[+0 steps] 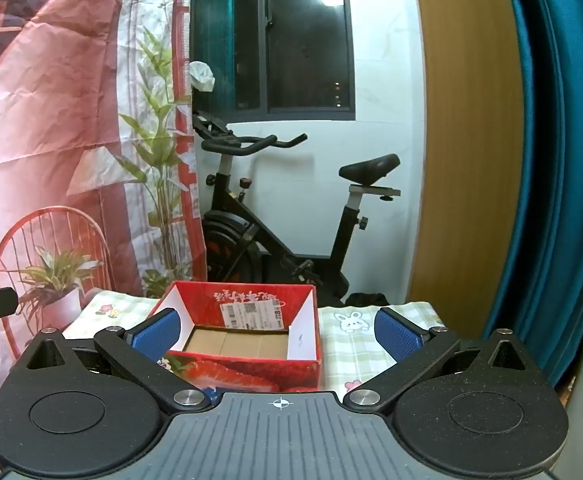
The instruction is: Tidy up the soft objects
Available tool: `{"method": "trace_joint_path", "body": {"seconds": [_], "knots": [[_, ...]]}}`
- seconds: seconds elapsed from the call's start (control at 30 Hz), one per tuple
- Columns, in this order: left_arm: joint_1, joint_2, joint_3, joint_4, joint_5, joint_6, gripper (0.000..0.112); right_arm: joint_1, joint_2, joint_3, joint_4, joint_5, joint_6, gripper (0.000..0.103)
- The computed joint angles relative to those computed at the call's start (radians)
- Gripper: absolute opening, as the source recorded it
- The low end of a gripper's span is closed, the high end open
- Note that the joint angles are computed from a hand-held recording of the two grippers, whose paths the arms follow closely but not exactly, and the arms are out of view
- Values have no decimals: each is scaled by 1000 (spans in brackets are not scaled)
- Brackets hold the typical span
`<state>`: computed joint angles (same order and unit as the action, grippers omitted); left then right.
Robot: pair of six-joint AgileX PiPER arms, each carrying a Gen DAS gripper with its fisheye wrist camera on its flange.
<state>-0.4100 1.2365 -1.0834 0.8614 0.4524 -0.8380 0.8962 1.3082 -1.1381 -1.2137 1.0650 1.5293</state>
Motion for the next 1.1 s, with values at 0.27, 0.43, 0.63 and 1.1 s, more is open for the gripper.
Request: {"method": "trace_joint_path", "body": {"seconds": [0.27,0.43,0.63,1.1], "knots": [[8,-1,1,-16,-5,18,103,-1,3,-3,1,0,-1,103],[9,-3,2,-26,-5,26,103,0,6,-7,3,1,-3,103],[8,-6,9,-21,-7,20,103,1,8,-10,2,4,-3,103],[10,-15,22,-33,-9,28,103,1,9,-9,3,2,-1,103]]}}
